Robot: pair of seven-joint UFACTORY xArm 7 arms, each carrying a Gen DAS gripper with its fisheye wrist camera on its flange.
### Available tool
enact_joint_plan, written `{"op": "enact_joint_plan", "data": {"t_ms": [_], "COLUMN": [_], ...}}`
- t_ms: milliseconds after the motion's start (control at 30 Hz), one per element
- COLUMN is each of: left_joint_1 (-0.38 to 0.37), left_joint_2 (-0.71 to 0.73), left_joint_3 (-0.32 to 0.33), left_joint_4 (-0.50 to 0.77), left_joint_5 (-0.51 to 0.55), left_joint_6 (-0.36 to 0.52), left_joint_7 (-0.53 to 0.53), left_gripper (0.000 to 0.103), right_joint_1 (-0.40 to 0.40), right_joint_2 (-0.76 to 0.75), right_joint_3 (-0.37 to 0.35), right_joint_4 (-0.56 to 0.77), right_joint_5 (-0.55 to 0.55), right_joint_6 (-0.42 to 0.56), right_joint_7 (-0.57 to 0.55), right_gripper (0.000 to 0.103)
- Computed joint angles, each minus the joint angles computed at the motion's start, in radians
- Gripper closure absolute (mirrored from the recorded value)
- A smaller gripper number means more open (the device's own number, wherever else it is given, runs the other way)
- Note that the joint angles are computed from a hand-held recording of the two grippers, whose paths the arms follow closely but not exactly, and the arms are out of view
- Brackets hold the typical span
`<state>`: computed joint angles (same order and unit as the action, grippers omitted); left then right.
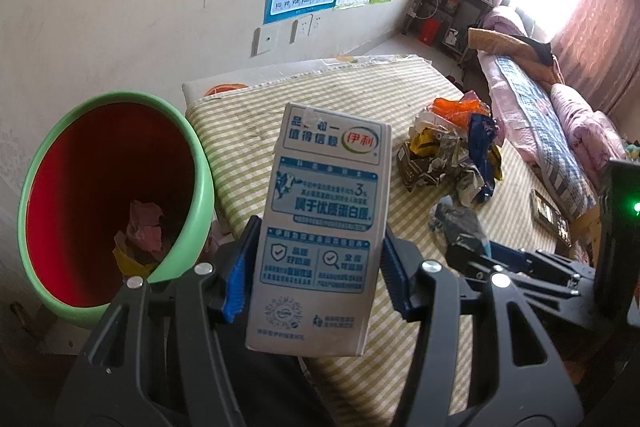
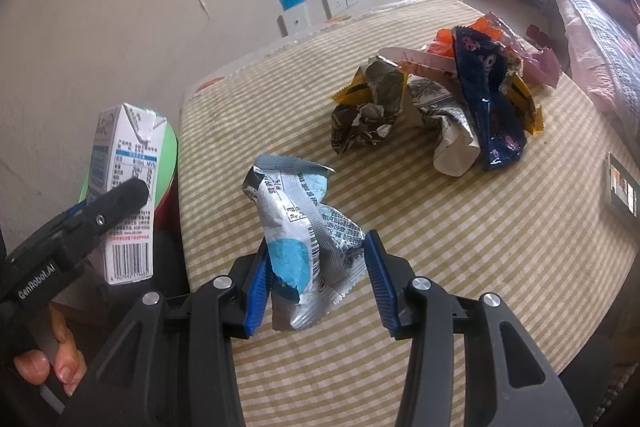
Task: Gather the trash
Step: 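Carry the milk carton and blue-white wrapper to the red bucket and release both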
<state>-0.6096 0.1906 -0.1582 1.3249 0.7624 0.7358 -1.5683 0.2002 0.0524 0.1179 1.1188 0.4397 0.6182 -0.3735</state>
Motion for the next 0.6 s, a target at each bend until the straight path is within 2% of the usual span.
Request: {"op": "enact_joint_plan", "data": {"t_ms": [600], "left_joint_1": [0.039], "left_joint_2": [-0.075], "left_joint_3": [-0.012], "left_joint_4": [-0.092], "left_joint_5": [0.051], "left_joint_6": [-0.052], "left_joint_7": [-0.122], "left_gripper": [0.049], "right_joint_1": [0.024], "right_joint_2": [0.000], "right_joint_3": [0.011], "right_joint_4": [-0.016], "right_joint_5": [-0.056], "right_joint_6": [0.003], "right_joint_7": [0.014], "right_gripper": [0.060]}}
